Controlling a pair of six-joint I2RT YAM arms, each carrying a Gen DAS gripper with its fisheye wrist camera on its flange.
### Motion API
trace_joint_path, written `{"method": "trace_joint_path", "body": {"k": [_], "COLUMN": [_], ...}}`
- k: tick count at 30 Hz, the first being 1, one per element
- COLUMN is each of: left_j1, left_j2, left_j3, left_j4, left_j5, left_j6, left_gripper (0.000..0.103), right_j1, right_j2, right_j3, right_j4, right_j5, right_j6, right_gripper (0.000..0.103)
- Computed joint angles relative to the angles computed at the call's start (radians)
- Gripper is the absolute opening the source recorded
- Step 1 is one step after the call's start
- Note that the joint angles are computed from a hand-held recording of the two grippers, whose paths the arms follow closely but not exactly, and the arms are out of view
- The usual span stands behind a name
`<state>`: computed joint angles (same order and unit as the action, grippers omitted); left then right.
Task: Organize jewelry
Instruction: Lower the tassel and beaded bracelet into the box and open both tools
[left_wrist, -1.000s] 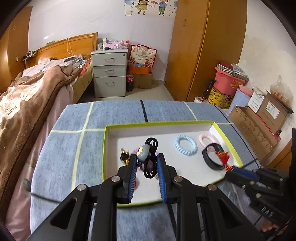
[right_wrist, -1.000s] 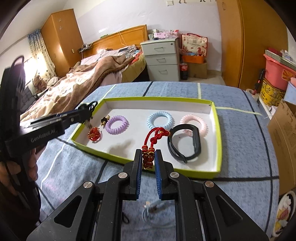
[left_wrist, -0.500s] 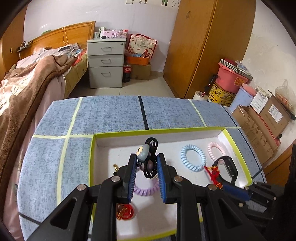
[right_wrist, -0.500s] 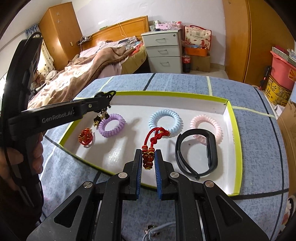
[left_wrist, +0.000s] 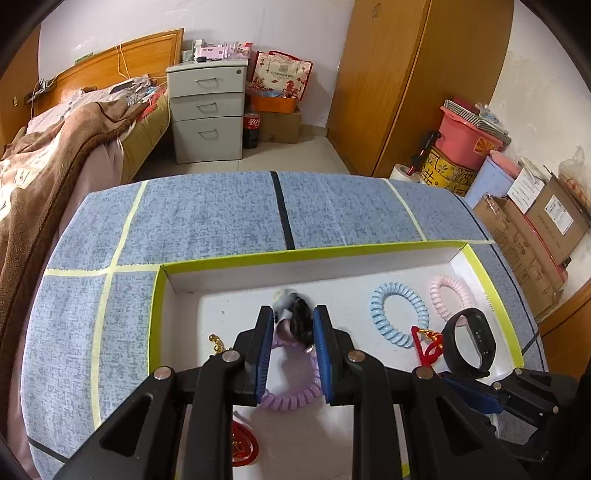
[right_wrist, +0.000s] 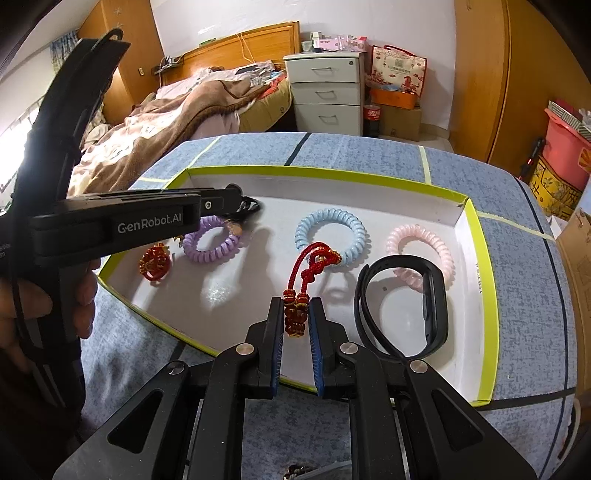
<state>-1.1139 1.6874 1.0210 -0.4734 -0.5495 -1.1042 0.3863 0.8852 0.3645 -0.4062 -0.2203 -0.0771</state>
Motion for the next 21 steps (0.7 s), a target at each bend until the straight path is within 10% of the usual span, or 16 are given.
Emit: {"method": "trace_joint_path", "body": {"k": [21], "left_j1": [-0.031], "left_j2": [-0.004], "left_j3": [0.016], "left_j4": [-0.041], "left_j5": [-0.016], "left_j6": [-0.042], "left_gripper": [0.044], "right_j1": [-0.015], "right_j2": [-0.069], "right_j3": [-0.019], "right_j4": [-0.027], "right_j5": [-0.02], "right_j6": [-0.011], "right_gripper": [0.033]}}
